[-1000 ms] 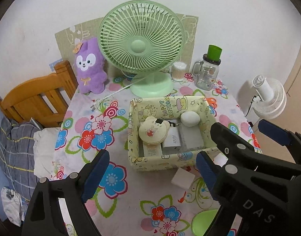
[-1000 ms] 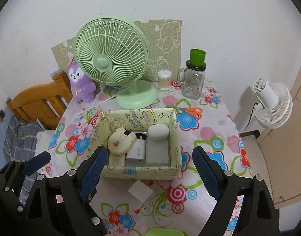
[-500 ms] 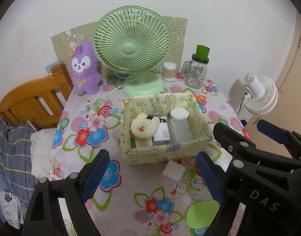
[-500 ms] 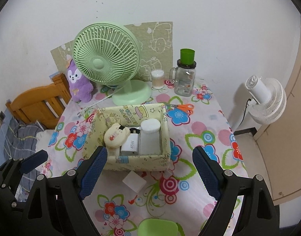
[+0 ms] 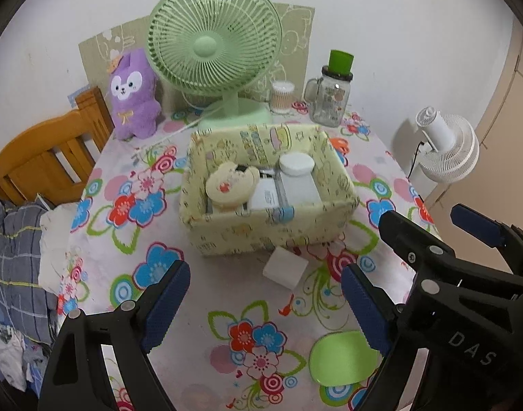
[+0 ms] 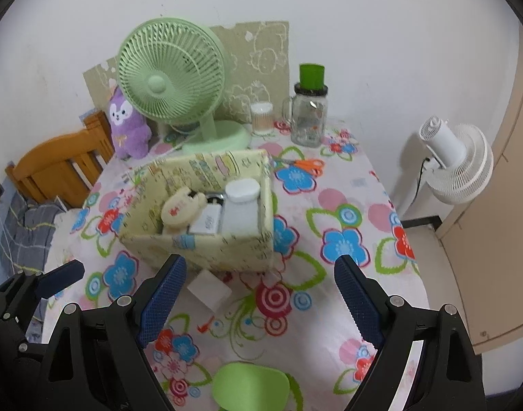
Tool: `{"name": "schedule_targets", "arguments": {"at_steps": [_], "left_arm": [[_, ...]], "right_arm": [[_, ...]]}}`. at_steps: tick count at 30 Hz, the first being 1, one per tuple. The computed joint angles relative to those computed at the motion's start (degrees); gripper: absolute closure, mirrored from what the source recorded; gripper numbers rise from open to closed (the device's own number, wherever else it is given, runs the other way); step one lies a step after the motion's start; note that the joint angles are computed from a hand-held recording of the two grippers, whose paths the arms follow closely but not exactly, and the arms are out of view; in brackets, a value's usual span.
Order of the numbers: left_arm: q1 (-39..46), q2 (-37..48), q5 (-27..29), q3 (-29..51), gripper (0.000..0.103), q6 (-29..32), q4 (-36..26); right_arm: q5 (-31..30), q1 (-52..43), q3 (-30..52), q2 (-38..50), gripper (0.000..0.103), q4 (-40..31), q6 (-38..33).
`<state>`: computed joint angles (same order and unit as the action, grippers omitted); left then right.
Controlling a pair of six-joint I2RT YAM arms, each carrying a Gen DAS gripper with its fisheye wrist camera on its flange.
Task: Organize rigid objects
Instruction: 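Grasp the green oval case with the right gripper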
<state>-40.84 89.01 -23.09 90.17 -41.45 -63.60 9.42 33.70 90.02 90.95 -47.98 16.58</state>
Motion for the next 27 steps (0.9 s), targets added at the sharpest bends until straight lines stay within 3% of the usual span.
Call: {"name": "schedule_targets", "arguments": {"at_steps": [18,27], "left_arm": [[-2.55,-2.58,-1.3,-16.32,0.012,-1.35,9.67],[-3.28,-3.41,1.32,-23.62,0.012,-1.02,14.91]], "right_arm": [[-0.28,0.82,-15.89,-2.17,0.013,5.77,6.08],[1.19,2.22,-21.45,-1.54,0.008,6.91,10.4]]}}
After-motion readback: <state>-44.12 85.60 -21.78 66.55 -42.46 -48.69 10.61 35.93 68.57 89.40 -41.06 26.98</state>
